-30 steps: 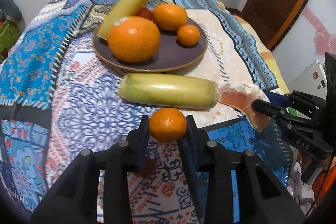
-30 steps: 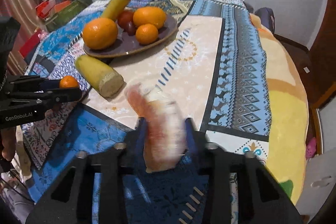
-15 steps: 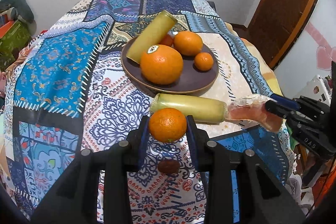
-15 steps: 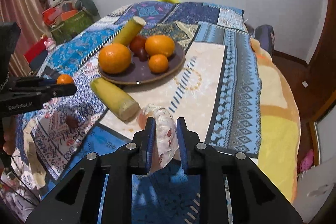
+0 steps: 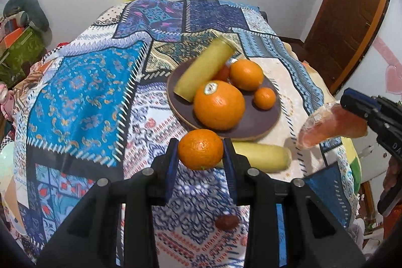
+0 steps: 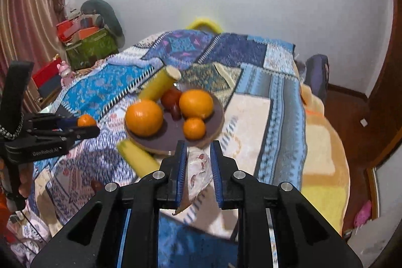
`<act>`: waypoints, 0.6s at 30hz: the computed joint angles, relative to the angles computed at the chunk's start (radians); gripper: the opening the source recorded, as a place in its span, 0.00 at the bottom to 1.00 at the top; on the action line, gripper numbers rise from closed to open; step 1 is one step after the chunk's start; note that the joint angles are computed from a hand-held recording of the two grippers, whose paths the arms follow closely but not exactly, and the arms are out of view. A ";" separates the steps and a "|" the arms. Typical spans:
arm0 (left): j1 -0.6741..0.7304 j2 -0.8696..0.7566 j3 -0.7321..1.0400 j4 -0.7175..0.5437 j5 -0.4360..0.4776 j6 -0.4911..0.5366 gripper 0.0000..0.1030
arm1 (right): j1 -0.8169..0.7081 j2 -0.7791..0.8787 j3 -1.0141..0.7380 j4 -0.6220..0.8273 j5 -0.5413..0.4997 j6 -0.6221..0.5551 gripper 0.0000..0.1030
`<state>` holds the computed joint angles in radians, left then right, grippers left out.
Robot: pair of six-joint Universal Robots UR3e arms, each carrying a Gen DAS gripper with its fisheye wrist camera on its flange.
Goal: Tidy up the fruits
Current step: 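Carry the pomelo segment and mandarin onto the plate and open both grippers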
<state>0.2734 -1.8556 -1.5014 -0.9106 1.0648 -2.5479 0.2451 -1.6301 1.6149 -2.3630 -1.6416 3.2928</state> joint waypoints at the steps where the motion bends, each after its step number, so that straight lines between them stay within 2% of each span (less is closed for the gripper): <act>1: -0.003 -0.017 0.020 0.004 0.002 -0.007 0.33 | 0.004 0.018 -0.021 0.000 -0.003 -0.005 0.17; 14: -0.065 -0.287 0.338 -0.022 0.038 -0.065 0.33 | 0.042 0.316 -0.330 0.015 0.011 -0.076 0.15; 18: -0.093 -0.385 0.476 -0.060 0.065 -0.063 0.33 | 0.033 0.392 -0.432 0.035 0.030 -0.093 0.11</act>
<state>0.1799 -2.2407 -1.0255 -0.9704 1.1299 -2.6113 0.2783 -1.2382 1.1827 -2.3285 -1.6116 3.2001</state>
